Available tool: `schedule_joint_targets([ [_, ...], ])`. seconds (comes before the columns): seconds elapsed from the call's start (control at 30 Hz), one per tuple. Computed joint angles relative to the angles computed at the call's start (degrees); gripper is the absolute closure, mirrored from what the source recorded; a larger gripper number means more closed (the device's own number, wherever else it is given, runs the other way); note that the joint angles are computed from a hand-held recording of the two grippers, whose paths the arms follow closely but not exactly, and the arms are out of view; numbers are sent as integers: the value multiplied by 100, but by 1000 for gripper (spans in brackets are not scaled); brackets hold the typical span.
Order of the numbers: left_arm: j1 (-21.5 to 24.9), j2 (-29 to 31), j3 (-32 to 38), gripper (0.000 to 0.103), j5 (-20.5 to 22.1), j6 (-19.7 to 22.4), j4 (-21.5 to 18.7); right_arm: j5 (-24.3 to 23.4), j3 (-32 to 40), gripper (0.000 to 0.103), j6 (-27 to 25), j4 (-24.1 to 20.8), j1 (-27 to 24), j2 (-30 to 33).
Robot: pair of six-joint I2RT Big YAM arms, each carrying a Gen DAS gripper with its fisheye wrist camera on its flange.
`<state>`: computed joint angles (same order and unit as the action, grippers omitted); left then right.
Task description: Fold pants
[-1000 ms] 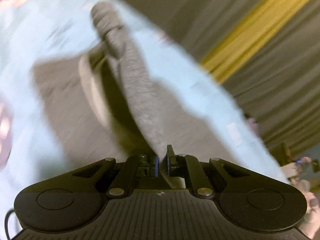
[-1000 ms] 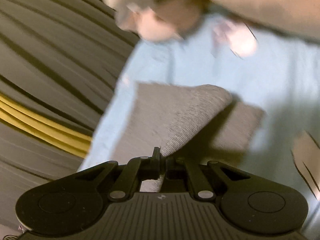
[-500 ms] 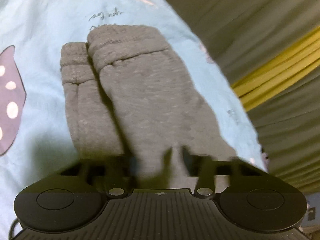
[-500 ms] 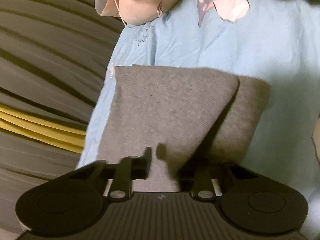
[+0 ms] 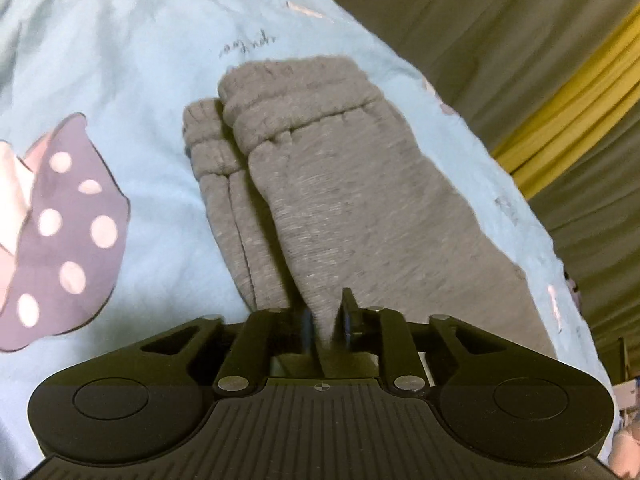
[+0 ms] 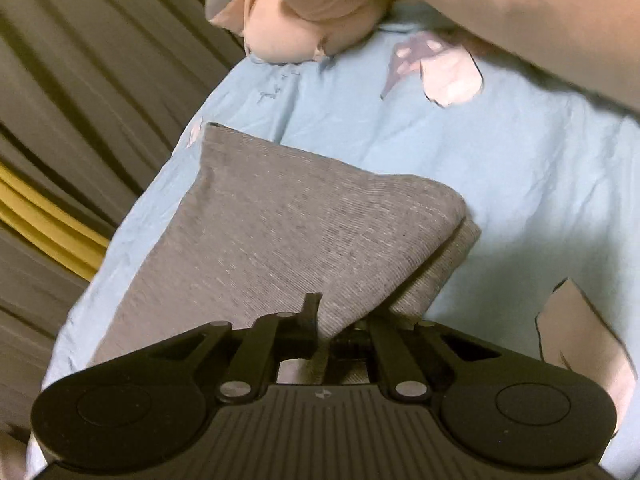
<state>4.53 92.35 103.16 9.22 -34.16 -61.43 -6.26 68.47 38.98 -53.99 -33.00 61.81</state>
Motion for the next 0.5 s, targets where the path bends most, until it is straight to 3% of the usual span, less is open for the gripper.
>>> schedule_joint_targets([
  [0.03, -39, -28, 81, 53, -194, -44, -102, 219, 70, 82, -4, -78, 40, -26],
  [0.07, -116, -51, 242, 43, -582, -95, -299, 530, 143, 72, -51, -168, 85, -95],
  [0.1, -225, -70, 377, 27, -1088, -130, -435, 873, 207, 61, -64, -236, 152, -132],
  [0.13, -357, -70, 564, 20, -1723, -166, -639, 1239, 239, 57, -57, -253, 228, -199],
  [0.17, -510, -90, 718, 19, -2390, -163, -812, 1571, 228, 53, -89, -199, 315, -315],
  [0.2, -671, -157, 751, 19, -2908, -54, -697, 1813, 216, 50, -136, -119, 422, -395],
  [0.23, -819, -287, 650, 16, -3180, 179, -322, 1999, 213, 48, -180, -36, 545, -457],
  [0.27, -921, -380, 591, 14, -3153, 475, -2, 2071, 201, 46, -258, 100, 699, -506],
  [0.33, -1132, -243, 827, 8, -2572, 1159, 187, 1974, 193, 43, -388, 319, 981, -505],
  [0.4, -1383, 109, 1220, 11, -2104, 1580, 39, 1586, 188, 31, -492, 540, 1267, -378],
  [0.47, -1678, 634, 1757, 17, -1899, 1936, -217, 1102, 150, 29, -567, 611, 1509, -211],
  [0.5, -1794, 935, 2106, 28, -1842, 2043, -460, 848, 245, 29, -712, 472, 1556, -37],
])
